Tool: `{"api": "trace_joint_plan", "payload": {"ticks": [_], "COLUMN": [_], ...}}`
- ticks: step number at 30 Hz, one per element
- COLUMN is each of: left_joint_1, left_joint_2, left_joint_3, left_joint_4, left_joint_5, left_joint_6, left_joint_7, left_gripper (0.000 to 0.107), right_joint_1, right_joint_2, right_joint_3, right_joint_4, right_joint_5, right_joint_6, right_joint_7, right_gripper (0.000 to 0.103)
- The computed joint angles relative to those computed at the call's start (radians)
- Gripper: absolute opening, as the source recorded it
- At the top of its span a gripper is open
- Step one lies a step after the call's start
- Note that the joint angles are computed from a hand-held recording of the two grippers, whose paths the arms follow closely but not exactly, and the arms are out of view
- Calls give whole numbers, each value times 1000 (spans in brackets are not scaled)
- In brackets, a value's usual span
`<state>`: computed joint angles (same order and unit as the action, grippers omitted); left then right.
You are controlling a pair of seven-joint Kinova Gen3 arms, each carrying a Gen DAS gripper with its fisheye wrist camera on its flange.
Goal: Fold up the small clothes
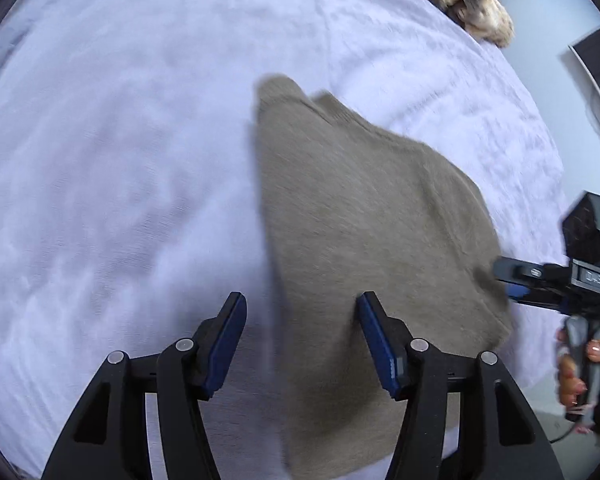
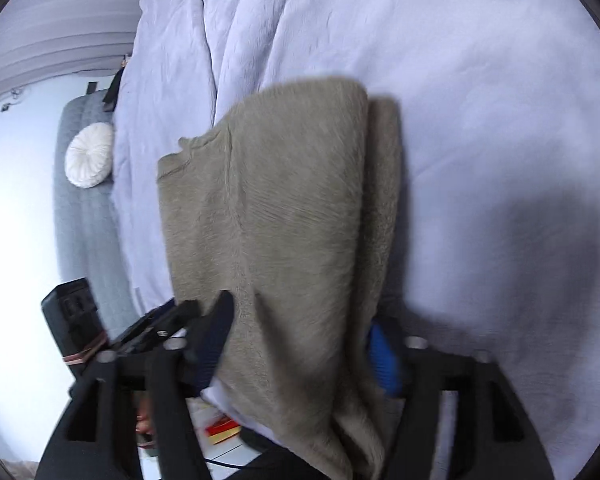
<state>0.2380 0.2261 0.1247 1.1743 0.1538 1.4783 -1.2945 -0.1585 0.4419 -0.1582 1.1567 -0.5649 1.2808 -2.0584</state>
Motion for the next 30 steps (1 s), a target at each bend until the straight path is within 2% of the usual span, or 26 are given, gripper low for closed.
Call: {"api": "trace_joint_plan", "payload": {"ticks": [2, 4, 6, 7, 8, 10, 14, 17, 25, 30], "left_joint_1": [17, -5, -12, 12, 28, 66, 65, 82, 72, 71], "left_joint_2": [-23, -30, -22, -19, -11, 11, 5, 10, -20, -43], "left_joint_3": [-16, -15, -3, -12, -2, 4, 4, 4, 1, 8], "left_joint_4": [16, 32, 41, 45, 43, 48, 86, 70, 69, 76], "left_joint_5": [-46, -30, -34, -60, -98, -138, -137, -162, -144, -144], "left_joint_6": [-31, -42, -49, -49, -48, -58, -92, -72, 1, 45], "left_joint_7": [27, 30, 27, 25, 31, 59, 39, 54, 76, 76], "left_gripper": [60, 60, 60, 60, 60, 60, 61, 62, 62, 62], "right_joint_1": [-8, -6, -10, -31, -54, -66, -96, -92, -97, -122], "right_joint_2": [-17, -10, 1, 10, 1, -29, -37, -57, -115, -162], "right_joint_3": [13, 10, 11, 19, 24, 33, 40, 46, 50, 46], "right_joint_4": [-24, -45, -57, -77, -78, -50, -8, 21, 28, 51], "right_joint_5": [34, 27, 41, 72, 112, 156, 251, 248, 260, 265], "right_joint_6": [15, 22, 62, 84, 95, 101, 126, 116, 186, 173], "right_joint_7": [-13, -22, -38, -51, -61, -61, -16, -21, -42, -81], "right_gripper": [72, 70, 50, 23, 20, 20, 20, 26, 26, 26]}}
